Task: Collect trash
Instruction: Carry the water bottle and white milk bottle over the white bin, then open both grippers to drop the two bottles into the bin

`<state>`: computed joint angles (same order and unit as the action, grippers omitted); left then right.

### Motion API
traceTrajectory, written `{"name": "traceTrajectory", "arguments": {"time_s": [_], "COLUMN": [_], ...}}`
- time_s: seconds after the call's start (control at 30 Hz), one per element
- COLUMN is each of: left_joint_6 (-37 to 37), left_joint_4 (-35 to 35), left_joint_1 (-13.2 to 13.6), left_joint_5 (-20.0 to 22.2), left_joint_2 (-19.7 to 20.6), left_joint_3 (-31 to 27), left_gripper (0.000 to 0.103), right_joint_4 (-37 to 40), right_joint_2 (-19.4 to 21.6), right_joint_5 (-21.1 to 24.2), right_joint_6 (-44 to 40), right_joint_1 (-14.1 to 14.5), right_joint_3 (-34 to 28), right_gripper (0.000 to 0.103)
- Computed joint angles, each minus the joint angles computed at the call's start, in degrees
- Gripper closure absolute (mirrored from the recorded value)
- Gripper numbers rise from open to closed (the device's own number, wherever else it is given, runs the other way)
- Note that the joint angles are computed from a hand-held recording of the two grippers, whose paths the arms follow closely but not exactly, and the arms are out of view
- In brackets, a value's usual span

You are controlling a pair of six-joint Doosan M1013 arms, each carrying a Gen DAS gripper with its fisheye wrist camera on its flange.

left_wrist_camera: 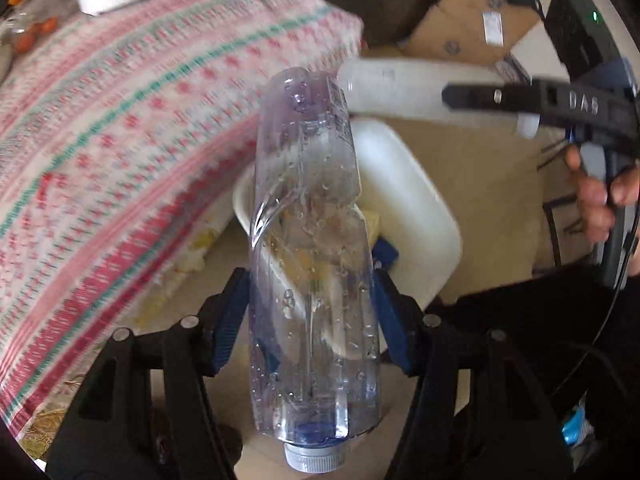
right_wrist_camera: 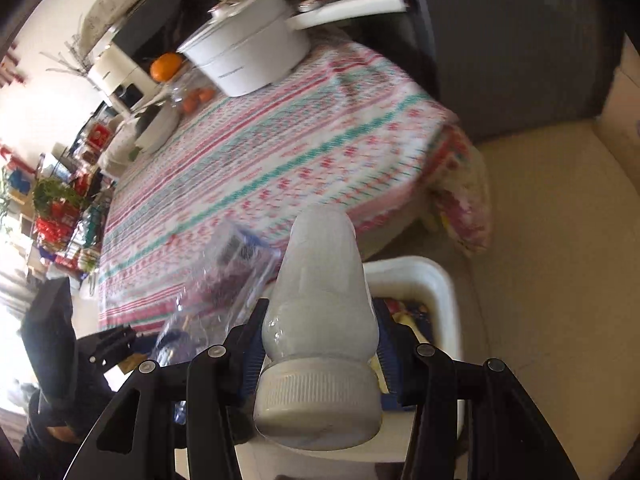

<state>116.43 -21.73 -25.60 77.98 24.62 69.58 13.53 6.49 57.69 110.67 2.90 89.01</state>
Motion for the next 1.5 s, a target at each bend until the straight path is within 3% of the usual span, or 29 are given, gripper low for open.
{"name": "traceTrajectory", "arguments": {"time_s": [0.27,0.4,0.5,0.87,1.0,1.2,1.3,1.5], "left_joint_6": [0.8,-0.6,-0.9,-1.8,-2.2,-3.6,-4.4,-8.7], "left_joint_4": [4.4,3.7,2.3,1.9,3.4,5.1,5.2,10.6], "left_joint_1": [-3.4,-3.3,-2.5,-0.2,0.0,0.0,0.3,-0.1], "left_joint_5": [5.7,6.5,6.9,1.6,0.3,-2.3,-5.2,-14.9], "left_joint_2": [2.3,3.2,3.5,1.3,0.7,-1.0,-2.4,-7.0], "left_joint_3": [-0.8,-2.2,-3.4,-2.7,-2.1,-0.7,0.3,5.1], "left_gripper": [0.039,0.039,0.029,0.021,0.021,0.015,0.004,0.001], "right_joint_4": [-0.1,0.0,0.1,-1.5,-2.7,-7.4,-9.7,-15.7], "right_joint_2": [-0.2,-0.3,-0.2,2.4,2.8,2.4,2.0,-1.1], "right_joint_5": [4.3,4.5,5.1,10.8,11.6,11.7,11.2,6.0], "right_joint_6": [0.1,-0.1,0.1,0.2,0.7,1.5,1.9,6.3], "right_joint_1": [-2.0,-2.3,-2.5,-0.7,0.1,1.9,2.9,6.0], "right_joint_3": [2.8,3.3,3.3,1.6,0.8,-0.6,-1.1,-0.4], "right_gripper": [0.053,0.053,0.053,0.051,0.031,0.025,0.023,0.018]}}
